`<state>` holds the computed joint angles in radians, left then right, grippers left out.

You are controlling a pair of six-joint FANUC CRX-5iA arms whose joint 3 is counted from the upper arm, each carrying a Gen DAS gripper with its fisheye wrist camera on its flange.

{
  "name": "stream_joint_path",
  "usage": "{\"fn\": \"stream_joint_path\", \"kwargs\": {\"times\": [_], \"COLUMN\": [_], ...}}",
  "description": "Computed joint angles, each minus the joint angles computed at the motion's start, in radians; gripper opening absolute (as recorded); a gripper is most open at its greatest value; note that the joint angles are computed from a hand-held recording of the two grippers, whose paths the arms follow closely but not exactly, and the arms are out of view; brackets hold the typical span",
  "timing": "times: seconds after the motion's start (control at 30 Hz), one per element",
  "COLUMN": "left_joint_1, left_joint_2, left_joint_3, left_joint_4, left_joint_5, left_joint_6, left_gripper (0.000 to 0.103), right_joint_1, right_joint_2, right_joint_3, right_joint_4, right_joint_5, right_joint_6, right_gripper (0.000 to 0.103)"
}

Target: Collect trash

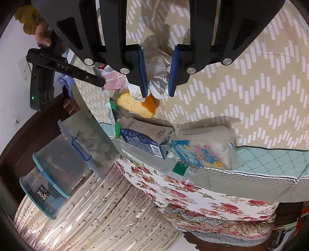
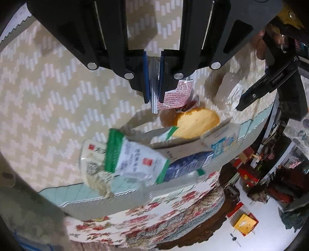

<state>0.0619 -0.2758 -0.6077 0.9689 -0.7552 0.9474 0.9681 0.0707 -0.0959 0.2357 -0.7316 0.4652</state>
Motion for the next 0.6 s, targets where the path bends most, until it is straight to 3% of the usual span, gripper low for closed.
{"fn": "stream_joint_path", "kwargs": {"times": [0.17, 0.23, 0.3, 0.4, 0.47, 0.5, 0.53, 0.6], "left_joint_1": [-0.017, -0.021, -0.026, -0.039, -0.041, -0.041, -0.044, -0.048], "left_joint_2": [-0.007, -0.001, 0.002, -0.025, -0.026, -0.027, -0.03, -0.035], "left_joint_3": [0.011, 0.022, 0.037, 0.018, 0.02, 0.02, 0.021, 0.022], "left_joint_4": [-0.045, -0.068, -0.111, -0.117, -0.123, -0.125, -0.138, -0.155], "left_joint_5": [0.029, 0.025, 0.03, 0.089, 0.09, 0.091, 0.101, 0.112], "left_joint_6": [0.024, 0.032, 0.068, 0.072, 0.069, 0.068, 0.079, 0.088], "left_gripper": [0.026, 0.033, 0.062, 0.068, 0.073, 0.076, 0.076, 0.076], "right_joint_1": [-0.003, -0.001, -0.005, -0.027, -0.033, -0.035, -0.033, -0.034], "right_joint_2": [-0.033, -0.045, -0.068, -0.11, -0.135, -0.156, -0.179, -0.207], "right_joint_3": [-0.049, -0.068, -0.093, -0.136, -0.165, -0.194, -0.233, -0.274], "right_joint_4": [0.021, 0.05, 0.065, 0.037, 0.028, 0.045, 0.088, 0.123], "right_joint_5": [0.012, 0.012, 0.021, 0.072, 0.109, 0.138, 0.175, 0.219], "right_joint_6": [-0.02, -0.031, -0.043, -0.052, -0.065, -0.097, -0.153, -0.198], "right_gripper": [0.012, 0.013, 0.014, 0.017, 0.033, 0.055, 0.071, 0.071]}}
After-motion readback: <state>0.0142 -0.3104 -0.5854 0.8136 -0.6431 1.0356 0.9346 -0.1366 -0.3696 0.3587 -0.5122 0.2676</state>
